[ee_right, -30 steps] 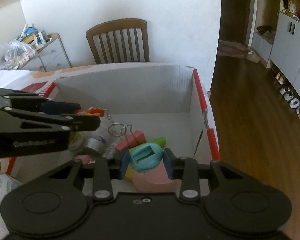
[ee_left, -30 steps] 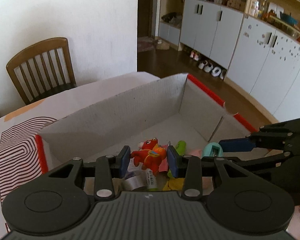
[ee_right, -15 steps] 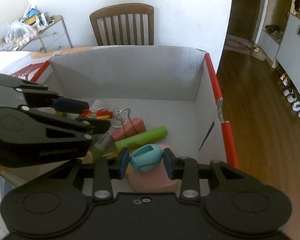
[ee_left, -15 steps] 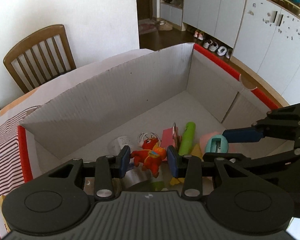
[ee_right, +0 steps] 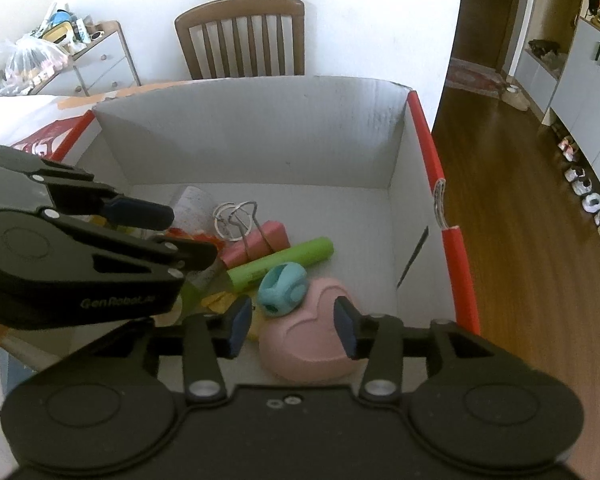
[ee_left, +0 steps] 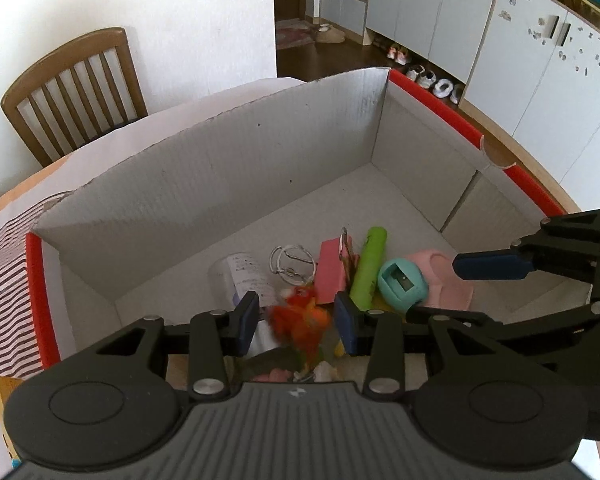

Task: Organize rigid objects
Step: 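Open left gripper to drop the dragon while right releases the teal keychain, then withdraw both grippers from the box back toward the remaining objects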

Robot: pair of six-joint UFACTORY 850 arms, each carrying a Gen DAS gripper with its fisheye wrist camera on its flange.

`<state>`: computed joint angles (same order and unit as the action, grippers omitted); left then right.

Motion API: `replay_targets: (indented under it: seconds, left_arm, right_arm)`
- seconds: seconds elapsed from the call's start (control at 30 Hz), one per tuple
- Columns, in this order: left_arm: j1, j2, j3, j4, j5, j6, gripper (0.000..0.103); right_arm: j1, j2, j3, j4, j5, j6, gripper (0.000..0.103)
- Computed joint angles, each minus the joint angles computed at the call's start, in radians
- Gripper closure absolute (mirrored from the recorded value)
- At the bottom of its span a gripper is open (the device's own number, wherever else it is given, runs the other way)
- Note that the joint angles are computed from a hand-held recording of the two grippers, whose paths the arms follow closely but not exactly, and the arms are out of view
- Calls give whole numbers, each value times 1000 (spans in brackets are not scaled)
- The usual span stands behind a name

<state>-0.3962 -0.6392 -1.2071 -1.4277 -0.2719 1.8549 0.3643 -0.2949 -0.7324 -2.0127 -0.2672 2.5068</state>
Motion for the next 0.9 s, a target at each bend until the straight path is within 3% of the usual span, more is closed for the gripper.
replay_targets:
  seconds: [0.13, 0.3, 0.9]
  left_arm:
    - [3, 16, 18, -72, 0, 79, 60]
    - [18, 49, 50, -180, -24, 176, 45]
    - [90, 205, 201, -348, -164, 364, 45]
  right_arm:
    - [8, 16, 8, 18, -6, -12, 51]
    - [21, 48, 25, 39, -22, -20, 46]
    - [96, 157, 68, 135, -73, -83, 35]
